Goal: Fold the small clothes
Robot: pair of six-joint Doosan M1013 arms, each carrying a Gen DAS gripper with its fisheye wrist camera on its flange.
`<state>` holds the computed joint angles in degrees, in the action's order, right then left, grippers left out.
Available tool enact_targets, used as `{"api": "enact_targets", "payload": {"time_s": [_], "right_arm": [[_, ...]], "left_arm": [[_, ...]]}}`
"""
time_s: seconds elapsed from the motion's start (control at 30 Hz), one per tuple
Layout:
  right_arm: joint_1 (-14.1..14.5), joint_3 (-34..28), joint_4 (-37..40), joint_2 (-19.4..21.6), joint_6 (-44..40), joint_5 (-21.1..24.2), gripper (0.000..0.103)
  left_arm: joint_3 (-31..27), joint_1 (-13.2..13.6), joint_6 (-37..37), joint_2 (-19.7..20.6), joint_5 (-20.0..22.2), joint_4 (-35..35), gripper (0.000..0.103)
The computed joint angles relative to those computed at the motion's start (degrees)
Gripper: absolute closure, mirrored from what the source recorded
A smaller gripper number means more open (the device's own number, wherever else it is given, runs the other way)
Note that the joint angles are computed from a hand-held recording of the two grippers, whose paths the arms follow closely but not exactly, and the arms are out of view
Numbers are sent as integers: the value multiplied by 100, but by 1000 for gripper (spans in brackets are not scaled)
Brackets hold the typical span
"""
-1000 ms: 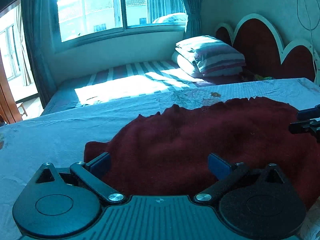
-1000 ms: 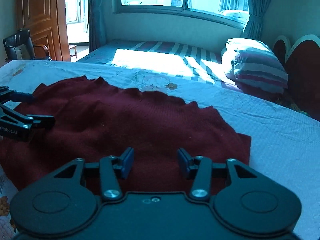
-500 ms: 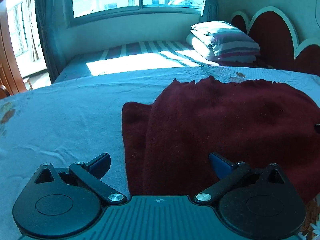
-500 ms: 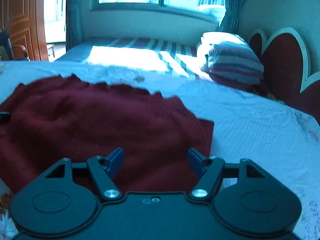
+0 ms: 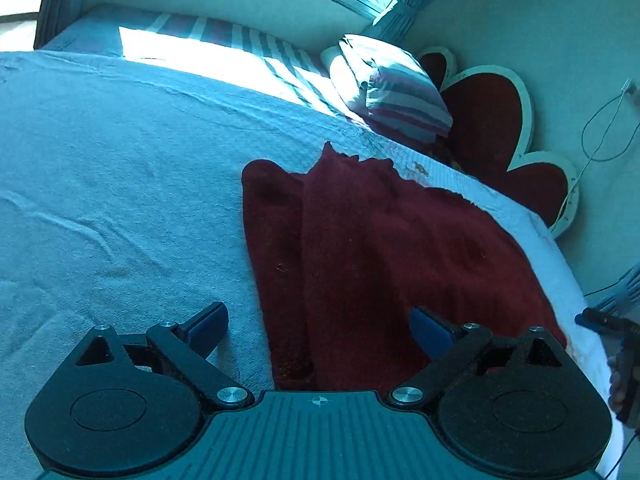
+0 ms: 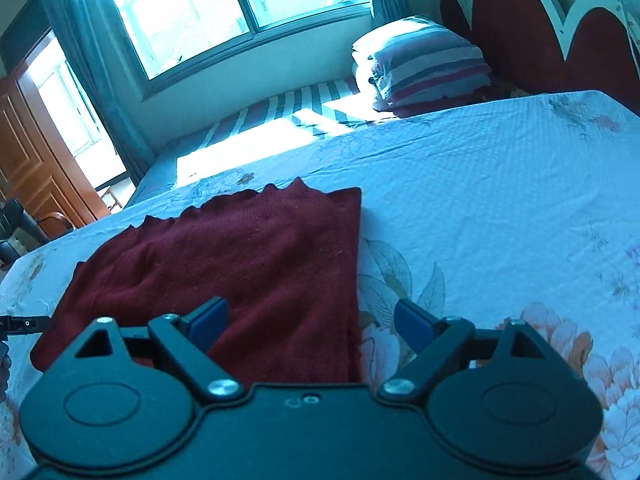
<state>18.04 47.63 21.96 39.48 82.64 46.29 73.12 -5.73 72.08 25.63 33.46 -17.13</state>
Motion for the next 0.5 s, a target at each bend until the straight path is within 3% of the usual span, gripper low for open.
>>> {"api": "enact_targets", "payload": {"time_s": [0.17,0.27,0.37,0.5], "right_arm": [[-53,317,-101,-186,185,-227,13],[-63,434,-69,-245,265,-355,13],[-77,516,29,-282,244,-451,13],[-78,627,180,-323,123,-550,13]], "left_arm": [[-157,238,1310,279,44,-1982,8],[-289,276,1661,433,238,-2557,16],[-58,363,2320,434,260,-3859,39],[383,365,2898,401,-278,-5364,48]]}}
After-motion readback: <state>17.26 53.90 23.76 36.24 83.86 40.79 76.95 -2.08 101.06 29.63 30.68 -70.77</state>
